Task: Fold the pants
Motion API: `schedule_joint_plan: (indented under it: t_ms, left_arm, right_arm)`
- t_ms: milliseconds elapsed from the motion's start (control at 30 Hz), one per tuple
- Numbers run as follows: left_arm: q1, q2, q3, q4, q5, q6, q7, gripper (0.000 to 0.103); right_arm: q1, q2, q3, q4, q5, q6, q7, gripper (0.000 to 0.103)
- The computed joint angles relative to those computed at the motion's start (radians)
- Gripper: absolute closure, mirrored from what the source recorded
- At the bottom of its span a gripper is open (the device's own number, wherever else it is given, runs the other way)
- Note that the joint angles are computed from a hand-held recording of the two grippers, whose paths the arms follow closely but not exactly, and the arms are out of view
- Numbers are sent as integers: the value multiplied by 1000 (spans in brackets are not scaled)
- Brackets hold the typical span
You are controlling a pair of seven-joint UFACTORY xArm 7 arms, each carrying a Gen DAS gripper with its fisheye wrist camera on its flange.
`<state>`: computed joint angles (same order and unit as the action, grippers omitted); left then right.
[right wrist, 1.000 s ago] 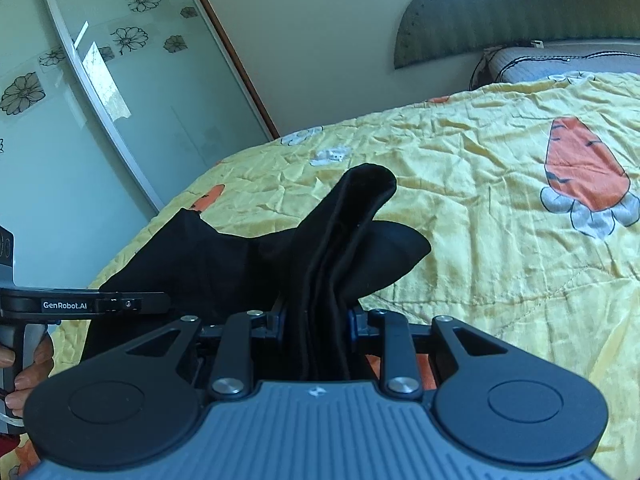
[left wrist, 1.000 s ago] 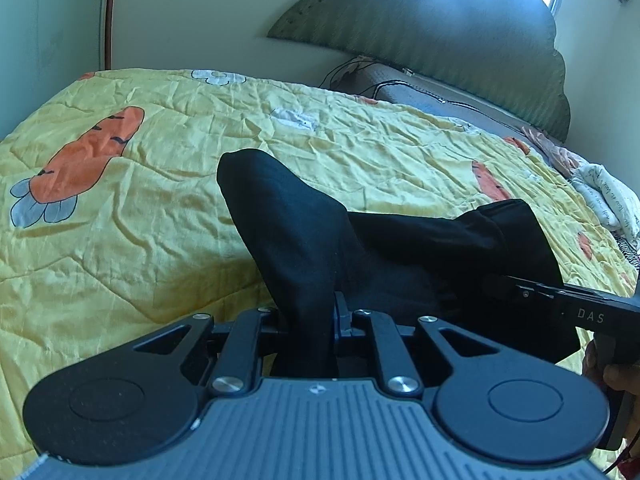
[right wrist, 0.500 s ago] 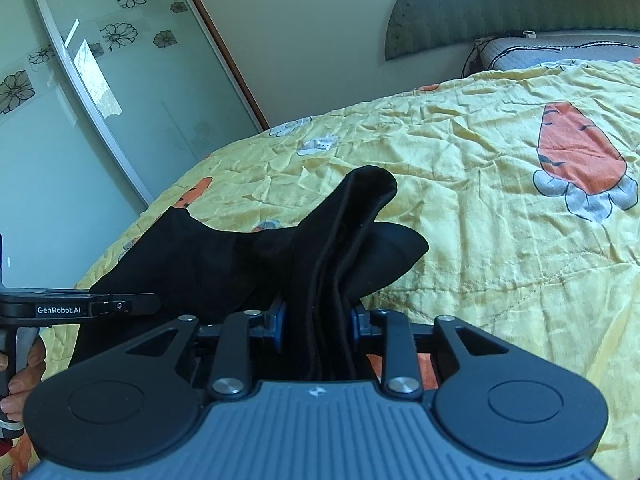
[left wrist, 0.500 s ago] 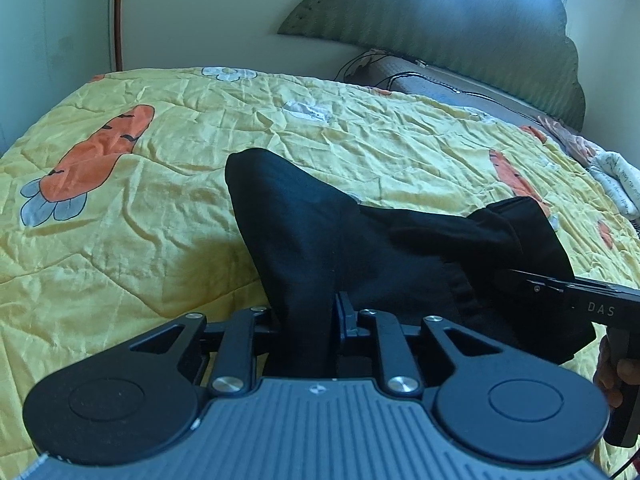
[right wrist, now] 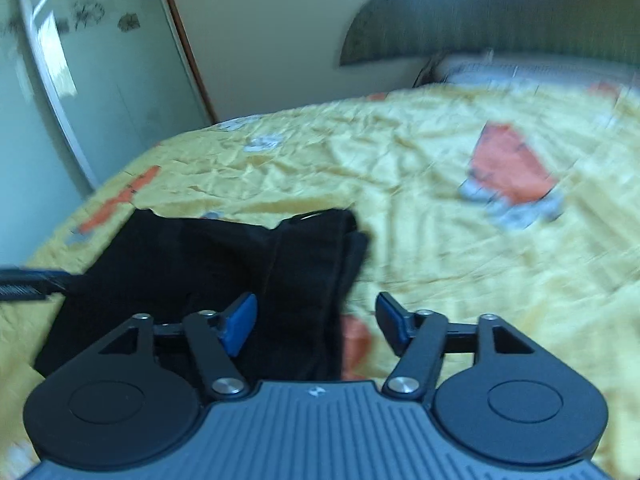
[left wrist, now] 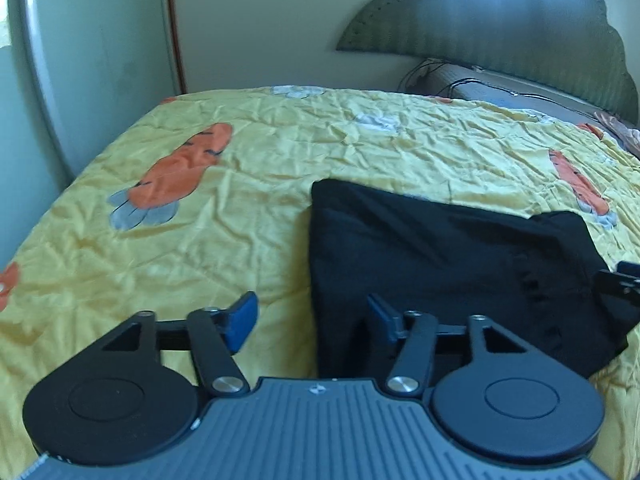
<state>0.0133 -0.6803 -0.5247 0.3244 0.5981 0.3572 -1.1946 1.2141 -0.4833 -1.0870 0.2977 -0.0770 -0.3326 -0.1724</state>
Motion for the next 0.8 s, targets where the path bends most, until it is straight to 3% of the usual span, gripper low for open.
schedule_joint_plan:
  t_ms: [67,200,433,533,600,667,700,733,800]
  left_arm:
    - [-68,-47,24,-30,-45,40,4,26]
    - [-201,-153,36,-98,-130,105,-2,12]
    - [-357,-264,1,-158,-210,221,-67,11]
    - [-393,-279,-10,-172,-225,250,-99,11]
    - [-409,-273,-19,-174,-225,267,-115,11]
    - [-414,-260,-34,-171,-218,282,-138,11]
    - [-416,-254,-44,-169,-213,290,-153,11]
    - [-418,-250,-50,-168,-207,295,-167,11]
    - [-419,-234,-54,-167,-199,299,-197,11]
  right_arm:
    - [-155,17,159,-42,12,-15,5,32]
    - [-321,-108,290,-133,-23,37,20,21]
    - [-634,-336,707,-275,18,198,15,12]
    - [-712,-472,895,-321,43,313,47,11]
    - [-655,-614,866,-333,89,460,48,11]
    - [-543,-772,701,-325,199,609,19,7]
    - [-502,-821,626,-323,245,642,9,0]
    - [-478,-849,593,-326,298,643,-3,0]
    - [-476,-821,652,-341,321,579,30,0]
